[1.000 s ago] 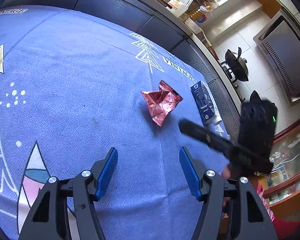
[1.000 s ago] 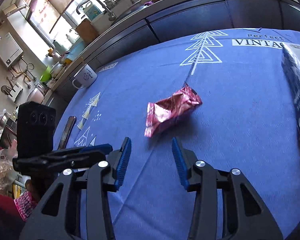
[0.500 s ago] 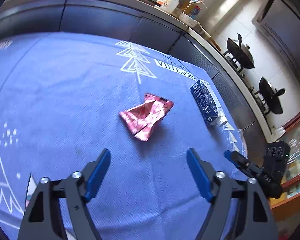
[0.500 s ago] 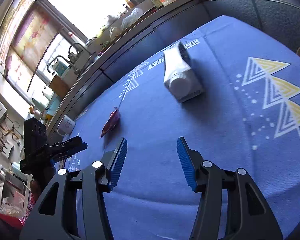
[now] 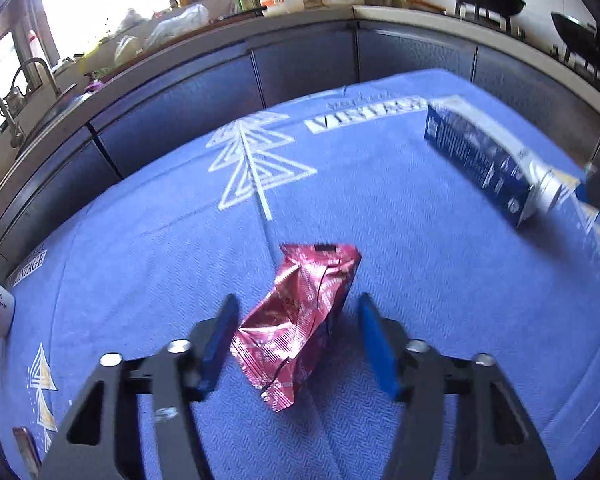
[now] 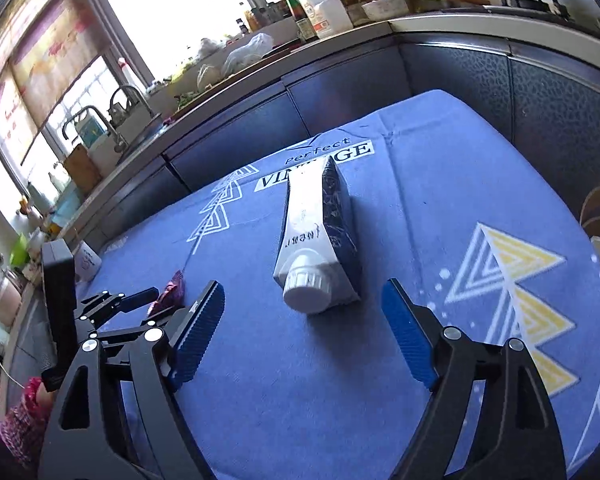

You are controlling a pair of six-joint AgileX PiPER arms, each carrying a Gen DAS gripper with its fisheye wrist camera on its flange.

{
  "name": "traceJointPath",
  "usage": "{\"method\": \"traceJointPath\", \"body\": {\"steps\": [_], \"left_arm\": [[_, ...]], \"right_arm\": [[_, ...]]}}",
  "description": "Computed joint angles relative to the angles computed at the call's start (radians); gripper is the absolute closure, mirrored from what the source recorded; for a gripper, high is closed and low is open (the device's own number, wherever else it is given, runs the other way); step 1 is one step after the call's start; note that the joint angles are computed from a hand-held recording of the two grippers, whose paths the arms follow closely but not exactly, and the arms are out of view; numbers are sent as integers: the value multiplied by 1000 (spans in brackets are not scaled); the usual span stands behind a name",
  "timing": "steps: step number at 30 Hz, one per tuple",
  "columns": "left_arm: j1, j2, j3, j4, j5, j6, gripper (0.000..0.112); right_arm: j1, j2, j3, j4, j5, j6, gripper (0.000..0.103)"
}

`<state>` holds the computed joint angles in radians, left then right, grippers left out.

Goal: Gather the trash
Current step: 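Grasp the red wrapper with the left gripper while the right gripper grasps the white milk carton, then carry the wrapper and milk carton over the beige bin and open both grippers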

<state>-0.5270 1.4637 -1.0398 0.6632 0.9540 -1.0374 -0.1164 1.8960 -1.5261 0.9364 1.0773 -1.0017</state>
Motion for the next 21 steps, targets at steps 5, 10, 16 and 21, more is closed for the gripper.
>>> {"method": "traceJointPath", "body": {"steps": [5, 10, 16, 21], "left_arm": [[50, -58, 48, -38, -66, 15, 105], [155, -188, 140, -226, -197, 120, 108], [238, -322, 254, -528, -303, 284, 108], [228, -400, 305, -673, -331, 344, 108]], "right_arm": [[140, 44, -28, -145, -162, 42, 23], [170, 70, -34, -181, -220, 63, 48], [137, 22, 37, -149, -199, 12, 52], [35, -47, 142, -54, -40, -66, 52]]}}
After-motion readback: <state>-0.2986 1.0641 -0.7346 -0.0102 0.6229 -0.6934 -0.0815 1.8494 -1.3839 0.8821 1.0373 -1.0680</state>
